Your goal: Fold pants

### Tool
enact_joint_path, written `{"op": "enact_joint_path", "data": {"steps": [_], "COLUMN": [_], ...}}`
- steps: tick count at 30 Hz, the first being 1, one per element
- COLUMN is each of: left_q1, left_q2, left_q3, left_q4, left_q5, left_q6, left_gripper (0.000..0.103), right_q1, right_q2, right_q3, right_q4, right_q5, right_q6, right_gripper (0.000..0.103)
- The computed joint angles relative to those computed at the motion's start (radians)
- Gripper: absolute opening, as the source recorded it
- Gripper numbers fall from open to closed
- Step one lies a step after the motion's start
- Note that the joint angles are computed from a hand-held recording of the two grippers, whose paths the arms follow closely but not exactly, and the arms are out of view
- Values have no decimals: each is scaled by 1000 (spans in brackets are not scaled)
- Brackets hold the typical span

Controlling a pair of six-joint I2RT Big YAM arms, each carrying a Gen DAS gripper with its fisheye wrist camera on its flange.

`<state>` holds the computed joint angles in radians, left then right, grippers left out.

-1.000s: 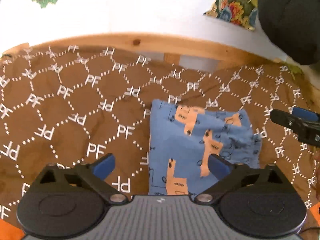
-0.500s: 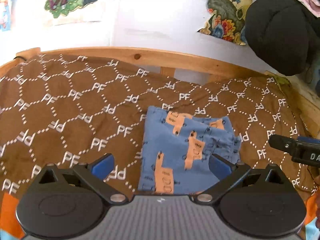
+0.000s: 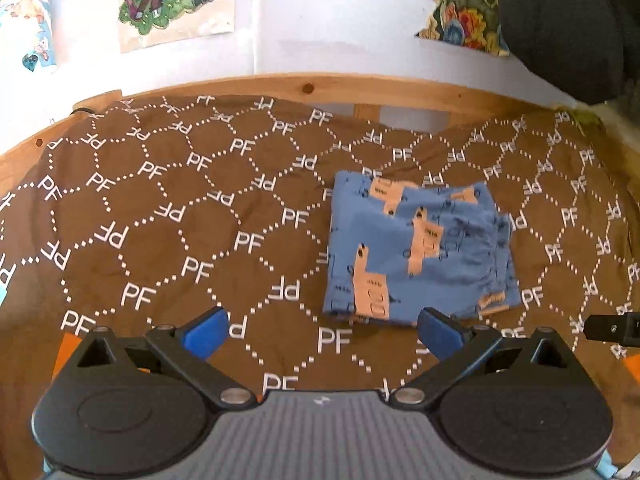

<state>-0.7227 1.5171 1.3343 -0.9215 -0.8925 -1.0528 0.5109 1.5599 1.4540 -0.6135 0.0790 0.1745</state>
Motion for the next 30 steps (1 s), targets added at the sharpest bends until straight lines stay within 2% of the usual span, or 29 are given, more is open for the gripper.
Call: {"op": "enact_joint_path", "data": {"steps": [5, 12, 14, 20, 30], "left_q1": [-4, -24, -28, -33, -37], "left_q2": [36, 57, 51, 19, 14], "left_q3": [33, 22, 8, -34, -40], "left_q4": [-68, -93, -82, -41, -49], "left_q5": [-2, -14, -15, -26, -34], "left_q6": [-5, 33, 37, 3, -10], "left_gripper": [103, 103, 103, 103, 103], "right_q1": [-8, -1, 8, 34, 44], "right_q2": [9, 8, -3, -52, -59], "right_q3": [-1, -34, -59, -161, -175], "right_q4": [2, 46, 84, 262, 293], "right_q5": [-42, -74, -71, -39, -7], "right_q6": [-8, -19, -41, -86, -77], "right_gripper": [102, 102, 102, 102, 102]}}
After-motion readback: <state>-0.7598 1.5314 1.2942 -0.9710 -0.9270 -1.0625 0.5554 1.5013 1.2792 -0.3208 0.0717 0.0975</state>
